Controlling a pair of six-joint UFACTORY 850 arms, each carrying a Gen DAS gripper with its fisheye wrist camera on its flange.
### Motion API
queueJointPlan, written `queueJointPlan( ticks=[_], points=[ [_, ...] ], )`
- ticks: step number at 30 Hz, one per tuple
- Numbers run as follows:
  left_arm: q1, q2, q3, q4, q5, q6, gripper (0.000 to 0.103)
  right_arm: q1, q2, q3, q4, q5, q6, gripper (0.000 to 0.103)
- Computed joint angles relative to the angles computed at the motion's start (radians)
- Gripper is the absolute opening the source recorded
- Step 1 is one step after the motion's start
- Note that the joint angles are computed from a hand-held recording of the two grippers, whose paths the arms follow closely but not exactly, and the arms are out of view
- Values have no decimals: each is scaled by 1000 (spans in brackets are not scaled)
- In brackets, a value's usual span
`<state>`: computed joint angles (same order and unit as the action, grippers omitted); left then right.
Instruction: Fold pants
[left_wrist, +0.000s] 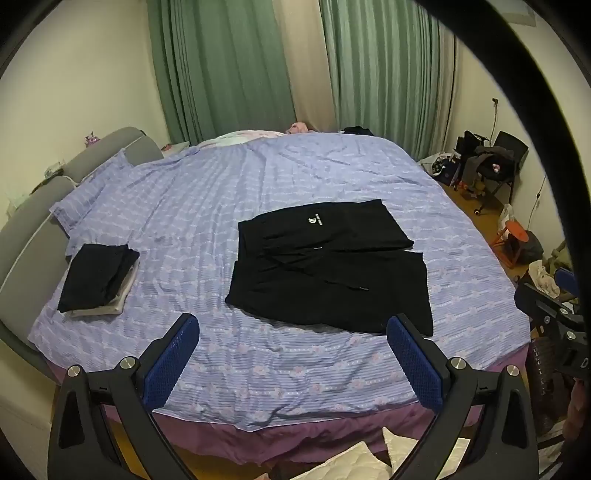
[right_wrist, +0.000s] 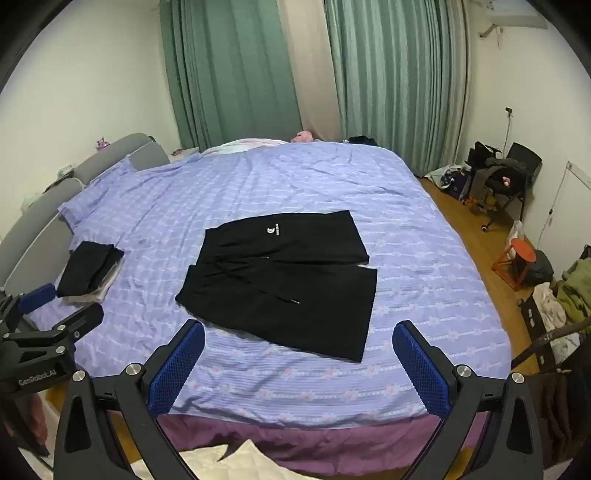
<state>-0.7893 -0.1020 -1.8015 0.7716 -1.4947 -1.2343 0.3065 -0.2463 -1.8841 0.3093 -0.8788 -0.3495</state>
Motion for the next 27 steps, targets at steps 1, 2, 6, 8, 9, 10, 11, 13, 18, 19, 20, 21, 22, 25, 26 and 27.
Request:
queueJointPlan(
  ticks=[1, 2, 6, 8, 9, 10, 11, 13, 18, 19, 20, 21, 22, 25, 26, 27],
  points=[
    [1, 2, 2, -3, 4, -3, 103, 0, -1, -1, -2, 0, -1, 102],
    [2, 4, 4, -6, 9, -6, 103, -1, -3, -3, -4, -2, 2, 102],
    [7, 14, 14, -13, 20, -16, 103, -6, -8, -9, 7, -4, -7, 102],
    [21, 7, 5, -10, 16, -12, 103, -5, -8, -8, 5, 0, -9, 102],
    [7, -12, -22, 6, -7, -9, 103, -4, -7, -7, 3, 2, -9, 102],
    [8, -12, -22, 6, -5, -13, 103, -13, -14, -17, 24, -13, -19, 102],
    [10, -12, -24, 6, -6, -16, 103, -15, -14, -16, 25, -13, -23, 102],
    [6, -22, -40, 11, -20, -18, 103, -18, -13, -12, 28, -11, -30, 102],
    [9, -27, -47, 9, -22, -17, 103, -6, -20, -24, 19, -12, -15, 102],
    [10, -29, -50, 9, -23, -16, 103, -6, -20, -25, 19, -12, -15, 102],
    [8, -28, -47, 10, -24, -19, 103, -5, -22, -27, 18, -12, -13, 102],
    [8, -28, -48, 10, -25, -20, 103, -4, -22, -27, 16, -12, -12, 102],
    [8, -30, -51, 11, -27, -21, 103, -6, -18, -22, 19, -10, -15, 102],
    [10, -27, -49, 11, -30, -24, 103, -4, -21, -25, 17, -10, -13, 102],
    [8, -25, -44, 13, -29, -28, 103, -6, -19, -24, 19, -11, -16, 102],
    [8, -24, -42, 13, -27, -28, 103, -7, -20, -24, 19, -11, -17, 102]
  ],
)
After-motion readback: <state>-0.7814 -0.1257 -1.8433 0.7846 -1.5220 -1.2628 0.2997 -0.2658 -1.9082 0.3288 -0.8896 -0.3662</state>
